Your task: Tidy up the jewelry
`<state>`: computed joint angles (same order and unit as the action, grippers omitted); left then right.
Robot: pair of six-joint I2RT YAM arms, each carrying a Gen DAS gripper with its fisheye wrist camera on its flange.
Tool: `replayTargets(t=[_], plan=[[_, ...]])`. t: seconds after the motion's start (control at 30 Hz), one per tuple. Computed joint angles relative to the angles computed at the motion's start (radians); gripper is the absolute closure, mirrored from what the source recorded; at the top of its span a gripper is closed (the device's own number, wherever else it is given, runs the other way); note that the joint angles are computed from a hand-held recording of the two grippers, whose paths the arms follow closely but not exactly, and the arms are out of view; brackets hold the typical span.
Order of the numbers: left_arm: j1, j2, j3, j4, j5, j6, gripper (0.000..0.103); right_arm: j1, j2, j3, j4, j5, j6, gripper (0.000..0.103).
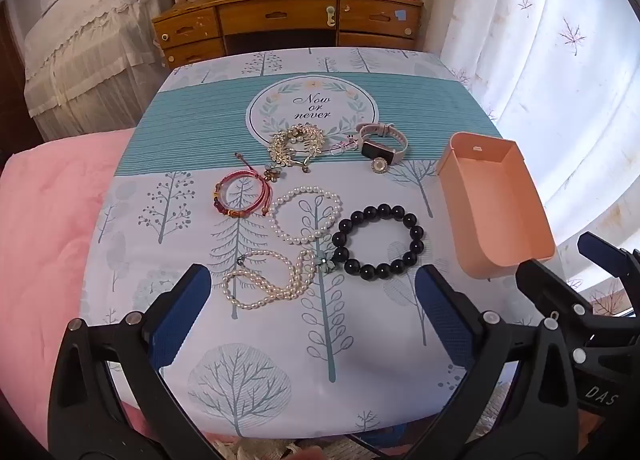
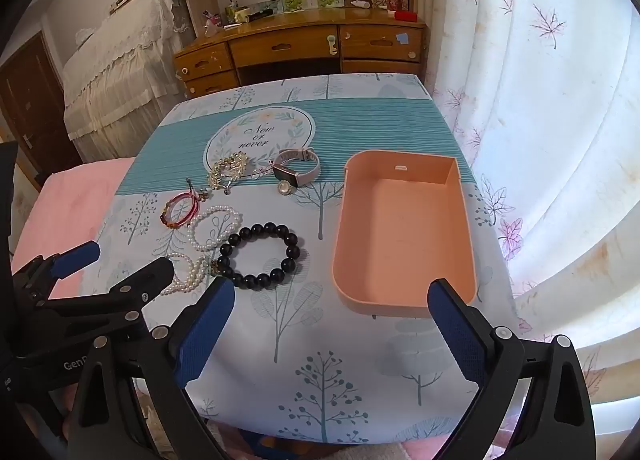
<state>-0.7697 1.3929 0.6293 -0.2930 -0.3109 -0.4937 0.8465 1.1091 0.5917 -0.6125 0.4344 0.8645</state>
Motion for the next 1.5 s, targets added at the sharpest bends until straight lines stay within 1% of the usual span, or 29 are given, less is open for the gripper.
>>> replayTargets(t=[0.13,0.27,0.3,0.47,0.5,0.77,1.3,1.33,1.5], plan=[[0.0,-0.003,-0.002,0.003,0.006,0.0,0.003,0.001,0.001,0.002,-0.006,-0.001,0.002,0.004],[-0.007,0.007,0.004,0.016,0.005,0.005,0.006,0.002,-0.002,0.0,-0.006,0.001,0.005,0.004],[-0.004,-0.009,-0.011,0.019,0.005,0.009,0.006,0.003,-0.001,0.0,-0.006,0.002,0.006,0.004],[-0.022,-0.018,-0.003,-0.001,-0.004,-0.008,0.007,-0.001,-0.003,-0.006,0.002,-0.002,0.002,0.004],[-0.01,-0.015,-0.002,0.002,0.009,0.0,0.007,-0.001,-0.003,-0.007,0.004,-0.003,0.002,0.004],[-0.014,-0.021,-0.002,-0.005,0.011,-0.008,0.007,-0.001,0.002,-0.009,0.011,-0.004,0.003,0.004],[-0.008,-0.016,-0.006,0.005,0.016,-0.004,0.007,0.008,0.004,-0.006,0.007,-0.003,0.012,0.004],[-0.008,-0.016,-0.006,0.008,0.016,-0.005,0.007,0.039,0.026,0.0,0.011,0.012,0.042,0.004],[-0.004,-0.015,-0.013,0.017,0.019,-0.003,0.007,0.023,0.011,-0.007,0.012,0.003,0.026,0.004]])
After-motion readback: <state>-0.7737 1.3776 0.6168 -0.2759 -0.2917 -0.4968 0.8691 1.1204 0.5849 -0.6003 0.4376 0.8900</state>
